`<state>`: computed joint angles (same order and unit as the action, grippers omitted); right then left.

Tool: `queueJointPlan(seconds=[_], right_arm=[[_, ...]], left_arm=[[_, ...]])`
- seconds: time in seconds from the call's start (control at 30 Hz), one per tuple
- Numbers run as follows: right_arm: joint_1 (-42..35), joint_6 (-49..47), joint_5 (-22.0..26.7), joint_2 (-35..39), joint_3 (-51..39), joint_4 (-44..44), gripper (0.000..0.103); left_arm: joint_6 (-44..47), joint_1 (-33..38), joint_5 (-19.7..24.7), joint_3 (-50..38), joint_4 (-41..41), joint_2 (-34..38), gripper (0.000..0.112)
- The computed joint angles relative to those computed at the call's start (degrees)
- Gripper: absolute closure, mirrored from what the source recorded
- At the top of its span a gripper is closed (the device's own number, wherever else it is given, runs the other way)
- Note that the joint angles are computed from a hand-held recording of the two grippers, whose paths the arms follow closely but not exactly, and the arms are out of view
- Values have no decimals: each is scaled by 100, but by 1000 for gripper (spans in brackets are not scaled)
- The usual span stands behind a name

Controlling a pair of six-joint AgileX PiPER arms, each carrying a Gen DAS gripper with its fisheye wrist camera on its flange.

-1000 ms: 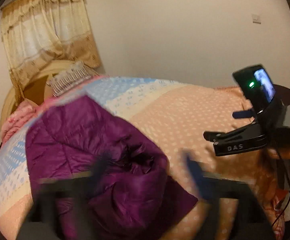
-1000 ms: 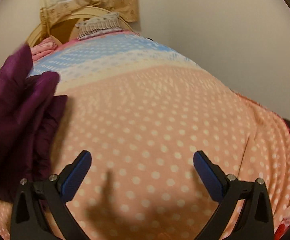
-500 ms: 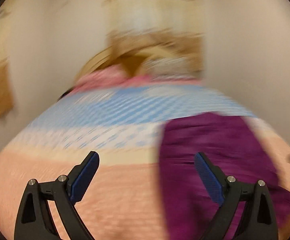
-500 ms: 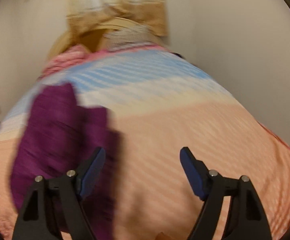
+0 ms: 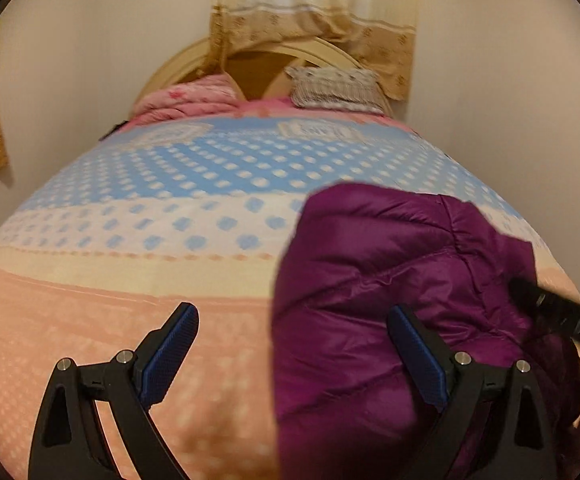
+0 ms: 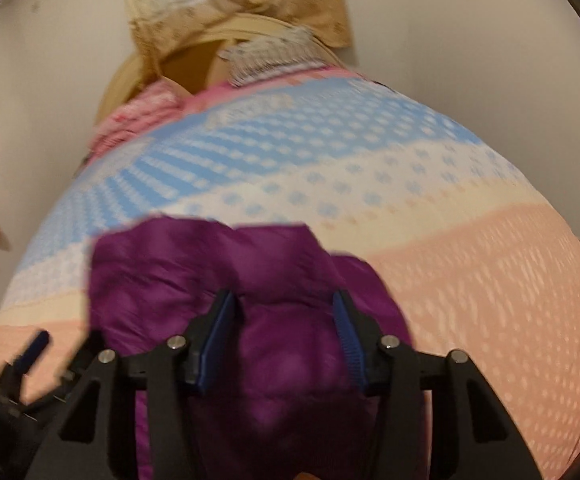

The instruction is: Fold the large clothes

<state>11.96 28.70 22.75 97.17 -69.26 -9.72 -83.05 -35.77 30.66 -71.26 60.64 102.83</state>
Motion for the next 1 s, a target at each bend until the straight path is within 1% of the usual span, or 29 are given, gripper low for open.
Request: queueJointPlan(seconds=[0.07, 0.1, 0.13, 0.17, 0.23, 0.3, 0.37, 0.4, 0.5, 0.57, 0.67, 0.8, 1.0], right_arm=[[-286, -361, -351, -70, 428, 341, 51], [-415, -356, -599, -96, 705, 302, 51], [-509, -418, -681, -106, 805, 355, 50], [-615, -476, -864, -135, 993, 419, 50], [-689, -300, -945, -93, 1032, 228, 50], [-734, -171, -1062, -97, 1158, 67, 50], [-750, -15, -1193, -66, 1249, -99, 50], [-767, -72, -1264, -52, 1288, -27, 50], [-771, 114, -1354, 32, 1284, -209, 50], [-745, 563, -1421, 92, 1298, -704, 49], [-744, 774, -1484, 159, 1308, -916, 48], [-690, 1261, -1466, 257, 1264, -1404, 46], [-669, 1205, -1398, 383, 1172, -1354, 45]], left_arm=[[25, -133, -55, -113, 0, 211, 16], [82, -201, -78, -197, -37, 328, 16], [180, -252, -107, -291, -97, 435, 16], [182, -326, -108, -364, -66, 529, 16], [79, -518, 87, -506, 138, 679, 15], [-16, -618, 168, -511, 316, 747, 15], [-73, -637, 110, -507, 371, 806, 14], [-113, -608, 38, -505, 350, 840, 14], [80, -446, -221, -567, -13, 936, 10], [313, -353, -381, -570, -306, 952, 10], [581, -280, -477, -651, -612, 1029, 10], [631, -293, -449, -704, -696, 1105, 10], [746, -318, -390, -811, -856, 1220, 10]])
